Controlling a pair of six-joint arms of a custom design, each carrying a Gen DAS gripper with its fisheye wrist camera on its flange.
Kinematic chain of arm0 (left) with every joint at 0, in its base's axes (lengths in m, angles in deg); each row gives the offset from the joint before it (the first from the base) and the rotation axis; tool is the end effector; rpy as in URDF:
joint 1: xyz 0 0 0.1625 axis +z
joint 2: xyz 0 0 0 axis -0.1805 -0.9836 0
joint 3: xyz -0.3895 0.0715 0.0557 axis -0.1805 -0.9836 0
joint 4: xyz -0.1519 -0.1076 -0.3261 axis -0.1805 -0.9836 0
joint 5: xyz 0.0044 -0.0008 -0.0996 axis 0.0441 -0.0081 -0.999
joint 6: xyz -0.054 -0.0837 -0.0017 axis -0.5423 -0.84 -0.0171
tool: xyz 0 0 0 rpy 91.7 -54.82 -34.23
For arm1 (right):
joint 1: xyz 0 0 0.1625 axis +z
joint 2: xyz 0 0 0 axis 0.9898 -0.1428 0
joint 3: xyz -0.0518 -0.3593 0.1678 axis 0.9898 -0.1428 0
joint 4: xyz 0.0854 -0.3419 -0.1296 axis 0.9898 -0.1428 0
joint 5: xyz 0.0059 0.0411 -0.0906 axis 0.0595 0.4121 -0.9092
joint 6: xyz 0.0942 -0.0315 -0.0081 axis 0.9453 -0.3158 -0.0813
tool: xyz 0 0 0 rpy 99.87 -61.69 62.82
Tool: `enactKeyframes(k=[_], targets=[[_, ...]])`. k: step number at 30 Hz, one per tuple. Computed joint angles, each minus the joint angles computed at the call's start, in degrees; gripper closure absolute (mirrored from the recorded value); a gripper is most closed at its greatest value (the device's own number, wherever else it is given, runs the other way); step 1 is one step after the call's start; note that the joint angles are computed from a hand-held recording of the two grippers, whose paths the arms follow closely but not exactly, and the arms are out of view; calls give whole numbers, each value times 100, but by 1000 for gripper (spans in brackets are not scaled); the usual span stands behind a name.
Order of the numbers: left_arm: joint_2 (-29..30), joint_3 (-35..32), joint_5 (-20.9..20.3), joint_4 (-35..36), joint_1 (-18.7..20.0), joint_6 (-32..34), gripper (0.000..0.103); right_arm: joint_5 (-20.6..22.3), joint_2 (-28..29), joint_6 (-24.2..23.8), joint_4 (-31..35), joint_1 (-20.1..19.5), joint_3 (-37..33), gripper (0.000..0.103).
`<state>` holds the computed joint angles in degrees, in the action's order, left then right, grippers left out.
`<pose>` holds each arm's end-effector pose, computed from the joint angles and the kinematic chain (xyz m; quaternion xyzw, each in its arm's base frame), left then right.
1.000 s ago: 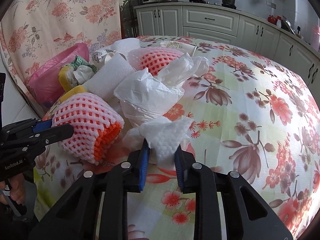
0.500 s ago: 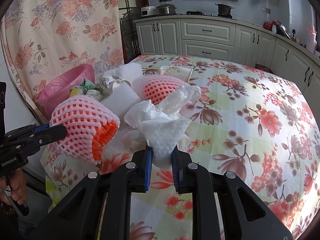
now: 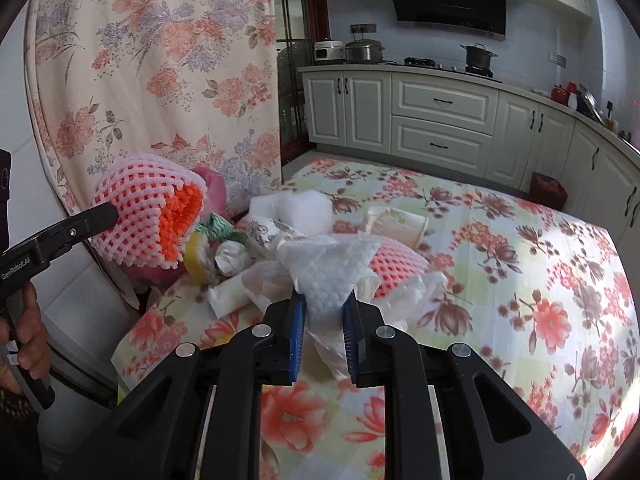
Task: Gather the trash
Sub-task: 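Drop the pink net into the wastebasket while the right gripper holds a tissue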
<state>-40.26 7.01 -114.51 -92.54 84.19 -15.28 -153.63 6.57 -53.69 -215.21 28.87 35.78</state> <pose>-0.0686 -0.7003 0.2308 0.4350 0.8537 -0.2842 0.0352 0.2760 -0.5776 0.0248 0.0415 -0.8117 0.4527 0.3667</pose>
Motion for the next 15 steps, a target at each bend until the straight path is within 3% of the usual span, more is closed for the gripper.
enactKeyframes(k=[8,15], targets=[[440,-1302,439,-100,134,73,81,517,701,-482,1386,91,-2035,85],[1038,-2569,724,276,260,58,81,788,1714,-651,2892,87,-4335,85]])
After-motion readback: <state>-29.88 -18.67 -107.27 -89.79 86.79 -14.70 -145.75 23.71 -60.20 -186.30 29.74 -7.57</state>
